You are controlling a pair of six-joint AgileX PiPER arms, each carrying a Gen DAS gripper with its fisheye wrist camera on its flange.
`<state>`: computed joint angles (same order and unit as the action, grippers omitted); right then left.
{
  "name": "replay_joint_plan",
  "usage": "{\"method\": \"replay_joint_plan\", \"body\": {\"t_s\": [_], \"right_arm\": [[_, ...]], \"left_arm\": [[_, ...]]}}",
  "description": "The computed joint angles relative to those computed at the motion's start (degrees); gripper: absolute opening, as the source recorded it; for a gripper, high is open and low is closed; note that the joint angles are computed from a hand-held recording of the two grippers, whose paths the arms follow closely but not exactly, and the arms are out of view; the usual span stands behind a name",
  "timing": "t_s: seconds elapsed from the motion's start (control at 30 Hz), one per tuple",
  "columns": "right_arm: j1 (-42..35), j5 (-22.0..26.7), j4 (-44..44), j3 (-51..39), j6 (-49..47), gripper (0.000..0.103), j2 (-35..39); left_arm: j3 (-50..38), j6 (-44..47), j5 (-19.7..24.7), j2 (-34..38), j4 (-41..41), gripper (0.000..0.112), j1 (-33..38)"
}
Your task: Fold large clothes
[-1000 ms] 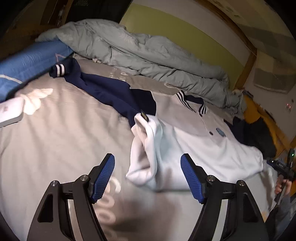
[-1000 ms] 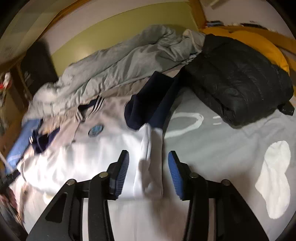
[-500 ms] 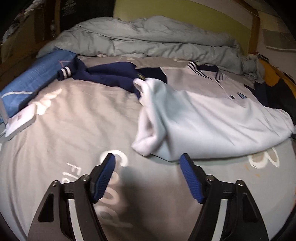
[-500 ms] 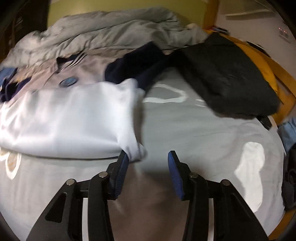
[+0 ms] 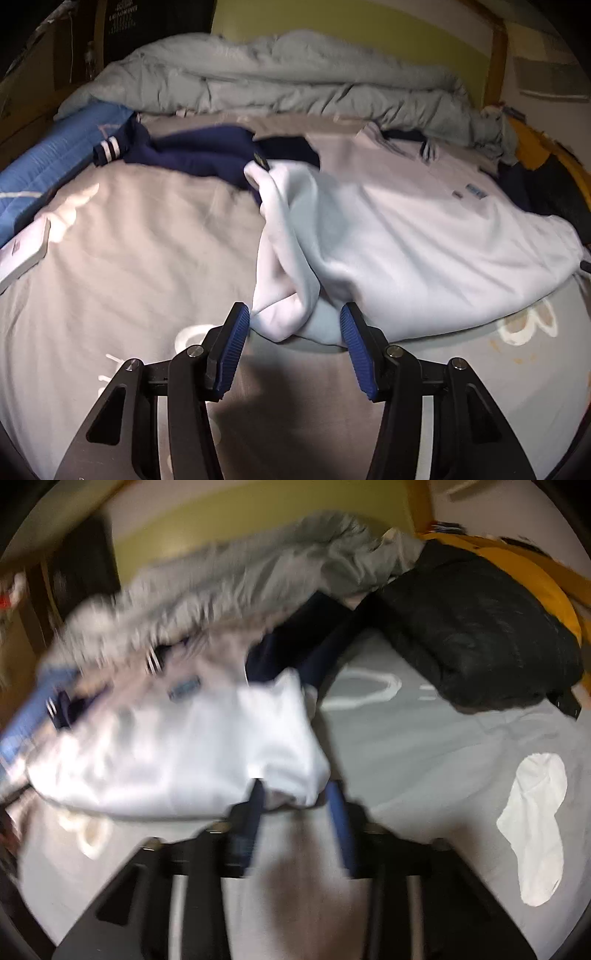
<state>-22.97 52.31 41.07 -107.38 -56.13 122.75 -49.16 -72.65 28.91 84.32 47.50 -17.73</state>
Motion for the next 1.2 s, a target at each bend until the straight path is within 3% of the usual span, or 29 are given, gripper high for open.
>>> {"method": "replay_joint_plan", "body": {"t_s": [0.07,0.13,0.17,0.2,0.23,0.3,0.4,0.47,0.5,0.53,0.6,0.67,0.73,0.83,0.9,0.93,1.0,1.07,1.2], "right_arm": [[2.65,-2.53,-8.13,-1.09,4.5,0.042,1.58],[3.17,-2.45,-10.92,-2.99,6.6,0.036,3.56],[3.22,-3.26,-10.44,-3.15,5.99,0.024,3.83],[3.15,-3.3,-9.3,-3.65,4.84,0.001,4.1],[2.96,-3.02,-7.4,-4.05,3.21,0.001,4.29],[2.24,-7.23,-1.46,0.93,-2.58,0.001,1.3],[0.88,-10.93,5.15,7.58,-9.81,0.001,-3.59],[1.71,-12.85,1.47,8.22,-6.19,0.0,-4.47],[3.32,-16.76,-3.81,8.75,-1.42,0.0,-4.38],[3.54,-18.47,-9.54,7.66,2.86,0.0,-3.41],[2.56,-15.02,-14.13,2.8,8.79,0.0,0.52],[-0.11,-6.79,-9.56,-3.1,10.49,0.0,2.86],[-1.47,-6.86,-3.3,-1.56,5.52,0.0,1.05],[-1.74,-6.8,4.21,1.05,-0.22,0.0,-1.25],[-0.57,-6.99,6.62,1.01,-1.87,0.006,-1.8],[0.22,-7.99,7.39,2.15,-3.01,0.009,-2.53],[2.25,-8.47,6.37,0.51,-1.72,0.019,-2.05],[3.53,-6.33,3.87,-3.52,2.33,0.021,-0.3],[5.02,0.47,-0.64,-14.69,9.42,0.021,6.78]], "left_arm": [[-0.1,2.3,-1.38,0.6,-2.66,0.055,1.44],[0.25,3.17,-2.45,0.44,-4.44,0.038,2.81],[0.32,1.0,-1.54,0.3,-2.95,0.026,2.69],[0.99,-2.69,-1.25,-0.47,-0.31,0.016,2.6],[1.92,-5.09,-1.58,-1.62,1.46,0.014,2.82],[3.17,-8.12,-1.91,-4.13,3.76,0.011,2.81],[3.83,-12.82,2.21,-7.13,8.98,0.009,-0.23],[3.14,-13.14,6.99,-7.02,9.18,0.007,-1.93],[2.64,-11.81,8.45,-6.02,7.59,0.006,-1.66],[2.61,-9.06,7.92,-4.93,4.58,0.006,0.19],[3.83,-4.38,3.88,-4.31,-0.16,0.006,3.12],[4.58,-6.36,4.09,-5.34,2.03,0.006,2.47],[4.79,-9.63,4.39,-7.35,5.89,0.009,1.0],[4.91,-13.7,3.79,-10.18,10.43,0.023,-0.54],[3.57,-15.78,5.92,-10.47,11.82,0.053,-1.78],[2.92,-17.8,6.72,-10.79,13.61,0.059,-2.14],[2.85,-21.08,6.51,-12.07,17.71,0.062,-2.66],[0.69,-18.0,6.2,-11.48,17.54,0.065,-1.93],[-5.33,-5.18,1.13,-5.44,8.77,0.064,2.58]]}}
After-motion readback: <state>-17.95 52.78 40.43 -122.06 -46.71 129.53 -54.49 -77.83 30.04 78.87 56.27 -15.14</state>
